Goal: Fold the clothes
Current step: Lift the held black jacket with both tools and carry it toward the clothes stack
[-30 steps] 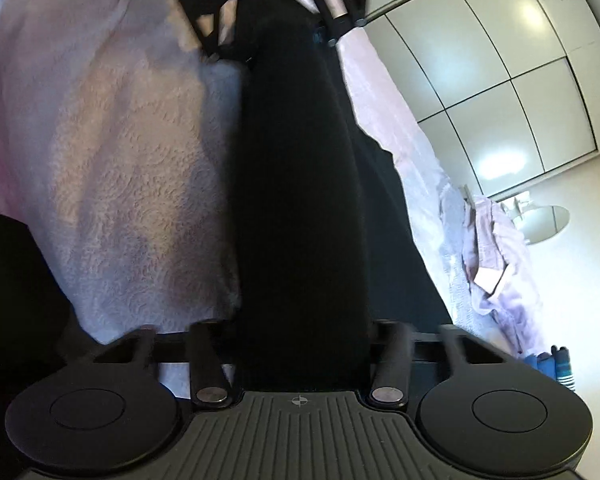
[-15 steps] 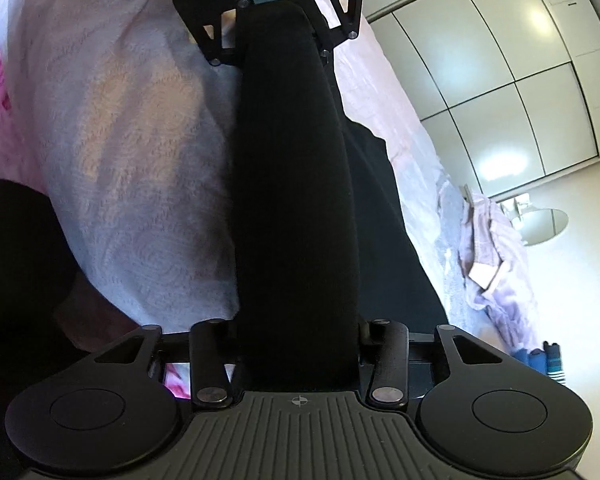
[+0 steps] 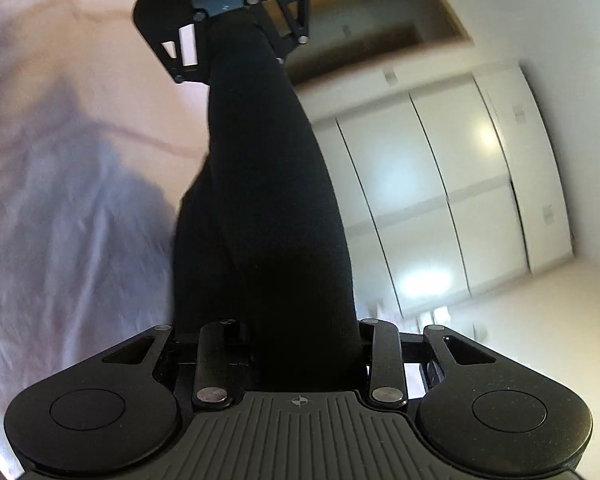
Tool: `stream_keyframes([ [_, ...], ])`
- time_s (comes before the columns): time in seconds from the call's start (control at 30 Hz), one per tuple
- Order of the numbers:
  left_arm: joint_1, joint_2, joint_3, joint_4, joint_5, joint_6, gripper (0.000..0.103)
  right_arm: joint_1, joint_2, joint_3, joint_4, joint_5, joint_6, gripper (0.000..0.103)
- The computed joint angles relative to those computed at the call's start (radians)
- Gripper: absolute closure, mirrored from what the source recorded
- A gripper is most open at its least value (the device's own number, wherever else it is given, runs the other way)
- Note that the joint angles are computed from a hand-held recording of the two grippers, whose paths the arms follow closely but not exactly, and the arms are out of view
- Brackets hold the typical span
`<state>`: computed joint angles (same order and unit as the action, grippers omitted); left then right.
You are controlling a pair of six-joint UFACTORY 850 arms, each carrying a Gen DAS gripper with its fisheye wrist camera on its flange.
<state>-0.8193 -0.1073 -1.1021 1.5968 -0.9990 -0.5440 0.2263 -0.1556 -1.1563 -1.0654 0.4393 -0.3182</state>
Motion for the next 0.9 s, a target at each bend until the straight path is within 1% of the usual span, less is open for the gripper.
stream_keyframes([
  [0.07, -0.045, 0.013, 0.045, -0.116, -0.011, 0.042, 0.073, -0.003, -0.012, 0.007, -0.118, 0.032, 0.100, 0.069],
  [0.17, -0.107, 0.017, 0.108, -0.278, -0.005, 0.074, 0.069, -0.001, -0.014, 0.064, -0.342, 0.013, 0.298, 0.068],
  [0.2, -0.125, 0.011, 0.129, -0.309, 0.004, 0.063, 0.068, 0.000, -0.011, 0.094, -0.372, 0.006, 0.309, 0.068],
  [0.23, -0.140, 0.002, 0.143, -0.300, -0.004, 0.033, 0.066, 0.001, -0.004, 0.128, -0.364, -0.005, 0.279, 0.067],
  [0.27, -0.153, -0.008, 0.154, -0.274, -0.021, -0.005, 0.066, 0.001, 0.005, 0.163, -0.316, -0.013, 0.206, 0.066],
  [0.3, -0.167, -0.018, 0.164, -0.249, -0.039, -0.042, 0.066, 0.001, 0.014, 0.196, -0.235, -0.017, 0.114, 0.065],
  [0.37, -0.186, -0.039, 0.173, -0.215, -0.071, -0.104, 0.066, -0.001, 0.029, 0.236, -0.123, -0.023, 0.017, 0.061],
  [0.4, -0.187, -0.047, 0.166, -0.217, -0.081, -0.117, 0.066, -0.001, 0.036, 0.249, -0.086, -0.026, -0.001, 0.061],
  [0.47, -0.188, -0.064, 0.148, -0.226, -0.099, -0.126, 0.064, 0.001, 0.049, 0.257, -0.052, -0.037, 0.020, 0.060],
  [0.6, -0.184, -0.089, 0.108, -0.247, -0.111, -0.108, 0.062, 0.023, 0.075, 0.287, 0.096, -0.071, -0.113, 0.056],
  [0.67, -0.178, -0.093, 0.091, -0.264, -0.107, -0.103, 0.061, 0.040, 0.093, 0.305, 0.149, -0.090, -0.147, 0.055],
  [0.9, -0.159, -0.113, 0.034, -0.306, -0.089, -0.075, 0.058, 0.068, 0.117, 0.320, 0.203, -0.129, -0.165, 0.053],
])
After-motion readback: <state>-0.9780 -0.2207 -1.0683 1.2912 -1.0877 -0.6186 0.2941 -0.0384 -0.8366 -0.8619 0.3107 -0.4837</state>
